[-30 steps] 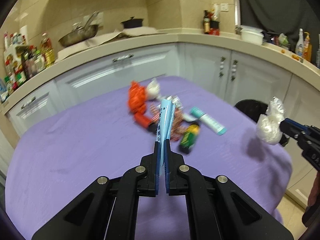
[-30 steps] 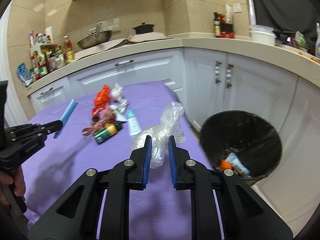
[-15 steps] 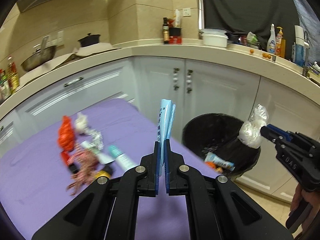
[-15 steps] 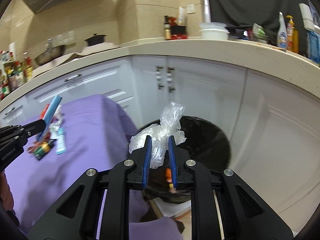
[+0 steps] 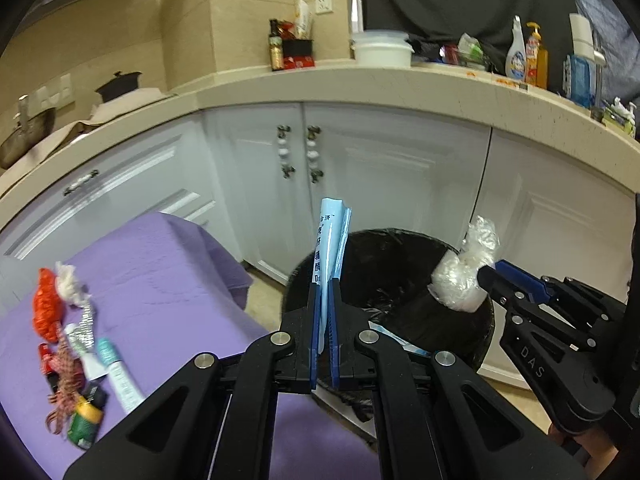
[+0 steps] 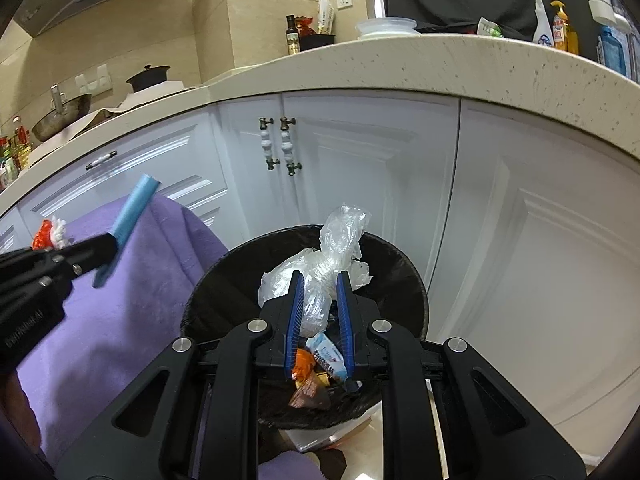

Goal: Collect trash
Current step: 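Open both tools over the bin to drop the clear bag and blue tube, then grasp the white-teal toothpaste tube with the right tool while the left tool grasps the green can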

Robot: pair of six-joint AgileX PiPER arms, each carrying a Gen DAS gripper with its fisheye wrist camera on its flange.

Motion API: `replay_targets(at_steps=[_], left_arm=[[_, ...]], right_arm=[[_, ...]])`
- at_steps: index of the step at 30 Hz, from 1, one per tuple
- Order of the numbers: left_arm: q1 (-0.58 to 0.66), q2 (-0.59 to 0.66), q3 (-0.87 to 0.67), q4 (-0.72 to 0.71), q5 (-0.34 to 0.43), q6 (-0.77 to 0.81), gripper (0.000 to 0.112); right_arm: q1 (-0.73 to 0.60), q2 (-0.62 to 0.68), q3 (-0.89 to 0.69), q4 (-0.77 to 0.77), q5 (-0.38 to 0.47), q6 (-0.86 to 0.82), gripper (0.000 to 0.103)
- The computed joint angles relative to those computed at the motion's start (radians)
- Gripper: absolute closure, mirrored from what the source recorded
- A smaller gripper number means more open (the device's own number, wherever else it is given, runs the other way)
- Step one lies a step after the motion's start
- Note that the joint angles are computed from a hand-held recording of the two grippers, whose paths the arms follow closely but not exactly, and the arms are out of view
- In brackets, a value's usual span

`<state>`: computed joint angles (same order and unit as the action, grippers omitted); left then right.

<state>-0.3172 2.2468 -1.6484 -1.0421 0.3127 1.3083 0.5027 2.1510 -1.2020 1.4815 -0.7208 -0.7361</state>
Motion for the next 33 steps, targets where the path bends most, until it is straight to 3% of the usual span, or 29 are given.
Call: replay_targets(at_steps=[4,6,13,17,25,33], left_arm=[[-0.024,0.047,-0.066,0.14,-0.013,-0.156,0.098],[-0.026,0.063,-0.092,0.204,-0.008,-0.235,0.077],[-0.008,0.054,-0.076,0.162,-0.009,-0.201,0.064],[0.02,0.019,-0.021,0.055,-0.022,-0.094,0.057],[0.118,-0.065,0.107,-0.167,-0.037,0.171,0.054],[0.261,-0.113,0.191,-0.334,-0.067,0.385,0.054]], right_arm=[[-0.02,0.029,-0.023,0.008,0.001,-0.002,0.069],[-0.021,0.033,-0.026,0.015,-0.003,0.0,0.066],[-0.003,0.027,-0.027,0.042,-0.021,-0.012,0.062],[0.022,0.019,-0.041,0.069,-0.043,-0.036,0.059],[0.088,0.033,-0.135,0.114,-0.037,-0.108,0.056],[0.159,0.149,-0.41,0.233,0.038,-0.338,0.056]])
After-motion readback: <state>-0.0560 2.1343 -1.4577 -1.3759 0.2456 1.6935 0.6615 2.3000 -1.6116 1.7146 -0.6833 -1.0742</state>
